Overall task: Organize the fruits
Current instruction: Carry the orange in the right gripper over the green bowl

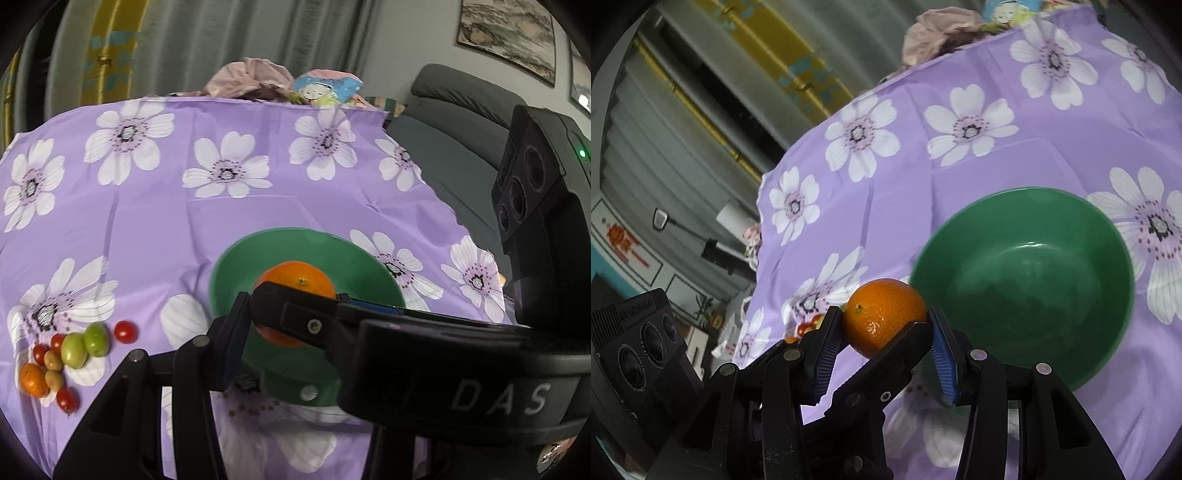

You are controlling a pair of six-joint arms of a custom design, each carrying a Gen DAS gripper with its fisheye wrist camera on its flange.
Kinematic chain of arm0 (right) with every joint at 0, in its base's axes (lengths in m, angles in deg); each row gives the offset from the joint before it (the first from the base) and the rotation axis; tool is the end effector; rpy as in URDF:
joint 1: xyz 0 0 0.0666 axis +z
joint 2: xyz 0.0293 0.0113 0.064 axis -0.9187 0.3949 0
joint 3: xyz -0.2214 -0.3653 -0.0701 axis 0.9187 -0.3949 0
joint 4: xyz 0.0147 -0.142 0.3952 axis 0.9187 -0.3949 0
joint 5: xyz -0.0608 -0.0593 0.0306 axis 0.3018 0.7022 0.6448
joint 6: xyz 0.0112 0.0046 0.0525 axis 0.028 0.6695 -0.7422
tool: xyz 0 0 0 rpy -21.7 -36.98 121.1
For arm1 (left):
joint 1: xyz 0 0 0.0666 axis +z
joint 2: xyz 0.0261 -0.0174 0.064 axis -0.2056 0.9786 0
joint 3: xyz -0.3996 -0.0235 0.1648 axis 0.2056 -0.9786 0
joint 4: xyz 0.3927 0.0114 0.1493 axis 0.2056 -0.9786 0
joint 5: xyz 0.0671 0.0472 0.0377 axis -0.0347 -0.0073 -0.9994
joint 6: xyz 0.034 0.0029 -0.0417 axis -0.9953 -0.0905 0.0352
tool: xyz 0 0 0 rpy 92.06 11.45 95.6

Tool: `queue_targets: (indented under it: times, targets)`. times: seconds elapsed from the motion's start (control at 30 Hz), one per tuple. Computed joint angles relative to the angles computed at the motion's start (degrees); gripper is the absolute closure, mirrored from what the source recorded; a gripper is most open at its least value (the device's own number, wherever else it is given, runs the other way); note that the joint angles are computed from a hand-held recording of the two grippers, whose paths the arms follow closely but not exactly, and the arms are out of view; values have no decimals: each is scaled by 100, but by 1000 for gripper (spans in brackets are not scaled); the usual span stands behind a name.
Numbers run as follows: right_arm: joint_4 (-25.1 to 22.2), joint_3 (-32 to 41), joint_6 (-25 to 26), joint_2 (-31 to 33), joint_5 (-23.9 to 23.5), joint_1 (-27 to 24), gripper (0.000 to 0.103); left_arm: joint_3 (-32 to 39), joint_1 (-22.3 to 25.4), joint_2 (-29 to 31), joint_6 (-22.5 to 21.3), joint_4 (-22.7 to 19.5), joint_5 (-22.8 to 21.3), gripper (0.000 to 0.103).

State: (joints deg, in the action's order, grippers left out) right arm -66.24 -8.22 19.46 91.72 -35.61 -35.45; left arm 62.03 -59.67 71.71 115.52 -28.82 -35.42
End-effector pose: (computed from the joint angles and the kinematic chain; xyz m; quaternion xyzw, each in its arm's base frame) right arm 0.3880 0.2508 0.5470 -0.1526 0.8659 0.3518 0.3212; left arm 0.3753 -0.3891 0.5719 -0.0186 0.8857 -0.1058 0.4516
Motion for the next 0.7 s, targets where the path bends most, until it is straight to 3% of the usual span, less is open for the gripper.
queue_targets:
  times: [0.1,0.3,0.7]
  targets:
    - [70,-65,-163,-50,88,-106,54,71,67,118,-143,162,243,57]
    - [27,-57,-474,55,31,-328,54,316,186,394,-208,95,666,57]
    - [-221,-8,-600,140,138,-402,54,401,296,539,-204,1,1081,57]
